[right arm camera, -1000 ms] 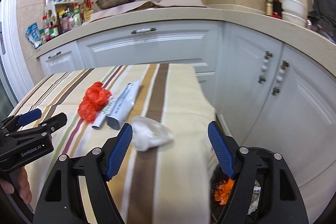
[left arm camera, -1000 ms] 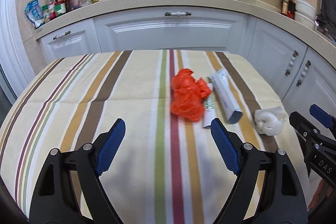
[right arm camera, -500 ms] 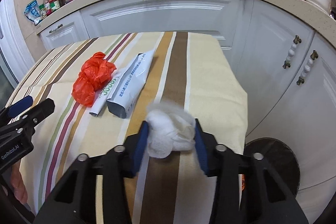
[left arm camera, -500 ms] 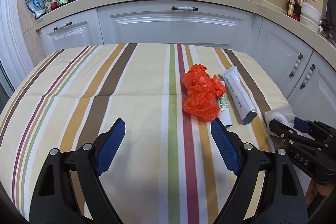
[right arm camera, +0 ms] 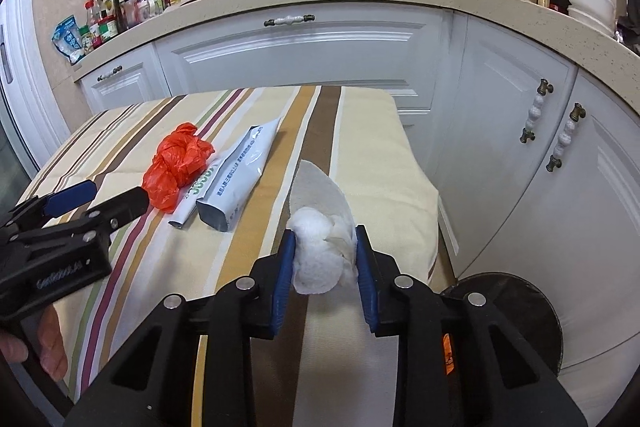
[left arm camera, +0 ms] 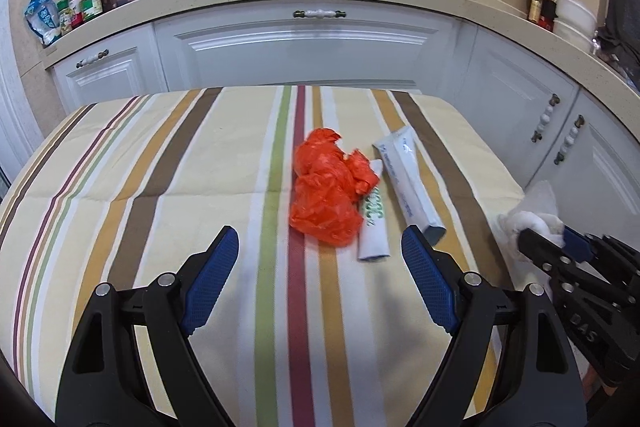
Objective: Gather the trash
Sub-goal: 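Grasp the white tissue with the right tool while the left tool grasps the red bag, then carry the tissue and red bag over the bin and open both tools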
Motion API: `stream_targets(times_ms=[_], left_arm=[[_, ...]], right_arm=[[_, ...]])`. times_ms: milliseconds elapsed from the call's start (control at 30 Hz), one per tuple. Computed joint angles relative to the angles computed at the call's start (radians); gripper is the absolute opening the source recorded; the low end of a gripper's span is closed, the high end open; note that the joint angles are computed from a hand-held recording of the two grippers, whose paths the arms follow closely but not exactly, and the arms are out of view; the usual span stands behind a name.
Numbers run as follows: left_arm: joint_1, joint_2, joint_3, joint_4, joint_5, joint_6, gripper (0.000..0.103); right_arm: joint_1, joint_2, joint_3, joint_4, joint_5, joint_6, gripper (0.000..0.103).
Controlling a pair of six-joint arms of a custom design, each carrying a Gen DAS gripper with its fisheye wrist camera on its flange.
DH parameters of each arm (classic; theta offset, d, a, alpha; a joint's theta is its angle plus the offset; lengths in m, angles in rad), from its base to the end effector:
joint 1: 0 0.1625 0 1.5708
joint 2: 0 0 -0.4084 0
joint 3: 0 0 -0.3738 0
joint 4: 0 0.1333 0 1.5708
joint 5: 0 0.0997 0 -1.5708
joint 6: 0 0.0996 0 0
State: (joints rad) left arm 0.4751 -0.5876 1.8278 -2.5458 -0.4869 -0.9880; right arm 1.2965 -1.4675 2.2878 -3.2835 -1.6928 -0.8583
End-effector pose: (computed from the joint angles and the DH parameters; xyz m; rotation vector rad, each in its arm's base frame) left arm -0.3836 -0.4462 -0.0358 0.2940 2.1809 -0.9925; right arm -0.0016 -0.4531 0.3109 0.6282 -2.3353 0.8966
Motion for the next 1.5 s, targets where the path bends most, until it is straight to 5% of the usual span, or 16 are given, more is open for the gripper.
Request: stream_targets(times_ms=[133, 400, 633, 733, 1067, 1500], left_arm=[[0.025, -0.005, -0.013, 0.037, 0.023, -0.023, 0.082], [0.082, 0.019, -0.055, -0.016, -0.040, 0.079, 0.081], [0.109, 0.029, -0.049, -0.113, -0.112, 0.165, 0.032], [0.105, 0.024, -0.033, -0.138, -0.112, 0.171, 0.022], [0.075, -0.030, 0.048, -0.162, -0.084, 0.107, 0.015], [-0.034, -0.119, 0.144, -0.029, 0.019, -0.041, 0.014]], right_arm=[[-0.007, -0.003, -0.006, 0.009, 0.020, 0.002, 0.030], [-0.007, 0.005, -0.011, 0.015, 0.028, 0.002, 0.030], [-0.003, 0.009, -0.015, 0.024, 0.022, 0.000, 0.030], [-0.003, 0.010, -0.014, 0.024, 0.021, -0.002, 0.030], [-0.007, -0.008, 0.007, 0.004, 0.035, -0.008, 0.030], [-0.024, -0.094, 0.085, -0.030, 0.086, -0.020, 0.030]])
